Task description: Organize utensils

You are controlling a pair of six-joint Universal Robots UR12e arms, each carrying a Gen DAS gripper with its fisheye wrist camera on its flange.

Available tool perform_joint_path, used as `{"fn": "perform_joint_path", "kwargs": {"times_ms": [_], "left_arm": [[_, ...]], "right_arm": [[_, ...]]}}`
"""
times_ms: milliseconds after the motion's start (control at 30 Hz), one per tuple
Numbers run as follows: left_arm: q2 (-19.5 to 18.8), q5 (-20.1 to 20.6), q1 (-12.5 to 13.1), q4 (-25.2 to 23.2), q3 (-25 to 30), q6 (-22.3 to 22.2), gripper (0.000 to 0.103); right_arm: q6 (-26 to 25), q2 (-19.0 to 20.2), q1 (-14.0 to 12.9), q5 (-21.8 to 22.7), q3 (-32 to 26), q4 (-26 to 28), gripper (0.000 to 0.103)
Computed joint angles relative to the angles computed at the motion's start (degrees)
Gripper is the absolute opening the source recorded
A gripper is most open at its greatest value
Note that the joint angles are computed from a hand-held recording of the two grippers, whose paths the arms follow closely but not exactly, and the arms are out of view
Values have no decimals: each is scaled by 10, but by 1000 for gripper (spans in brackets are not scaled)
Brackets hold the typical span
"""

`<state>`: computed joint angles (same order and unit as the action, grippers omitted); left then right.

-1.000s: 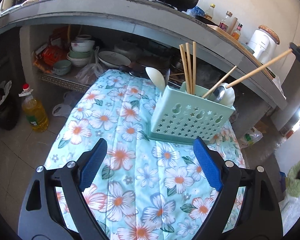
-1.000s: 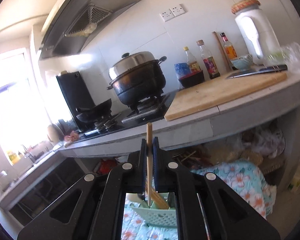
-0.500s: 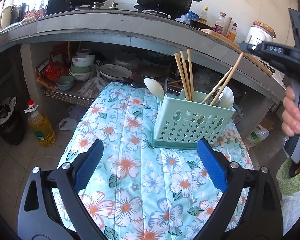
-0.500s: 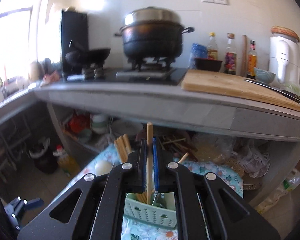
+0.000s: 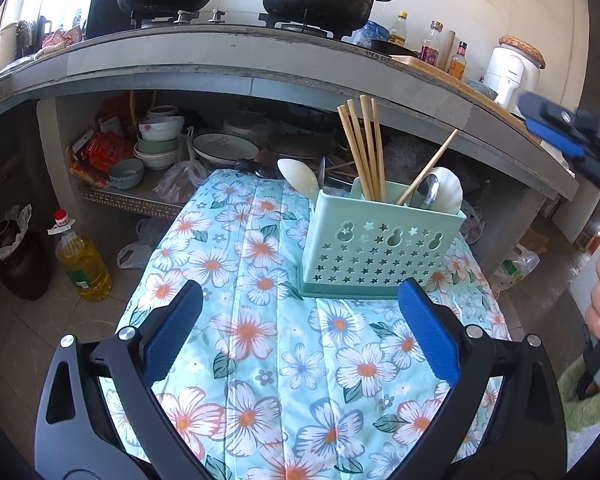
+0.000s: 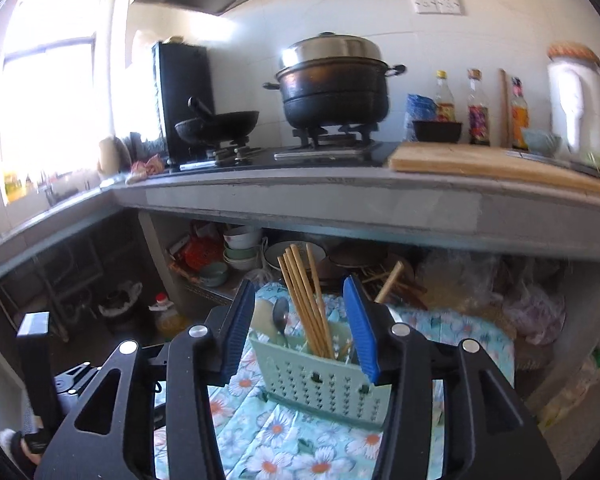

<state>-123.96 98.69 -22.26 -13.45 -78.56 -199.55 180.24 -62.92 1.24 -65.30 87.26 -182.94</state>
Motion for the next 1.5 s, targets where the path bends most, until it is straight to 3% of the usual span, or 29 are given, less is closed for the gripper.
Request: {"fn": "perform_joint_path", "kwargs": {"times_ms": [133, 300, 500, 600, 767, 933, 1100, 1500], "left_arm": [[0, 5, -5, 6, 0, 17, 94], [0, 5, -11, 7, 0, 26, 94], [-3, 37, -23, -21, 10, 39, 94], [-7, 78, -29, -68, 25, 27, 94], [-15, 156, -40, -86, 33, 20, 94], [-16, 218, -45, -114, 42, 9, 94], [-19, 277, -50, -100, 44, 9, 94], [-16, 290, -48, -125, 46, -17, 95]], "right_arm": [[42, -21, -8, -19, 52, -24, 56], [49, -45, 6, -118, 106, -12, 76], [58, -47, 27, -223, 122, 31, 92], [56, -43, 37, -271, 119, 47, 96], [71, -39, 46, -322, 123, 46, 96], [73, -38, 49, -341, 117, 66, 96], [72, -39, 49, -351, 115, 69, 96], [71, -40, 49, -351, 114, 75, 96]]}}
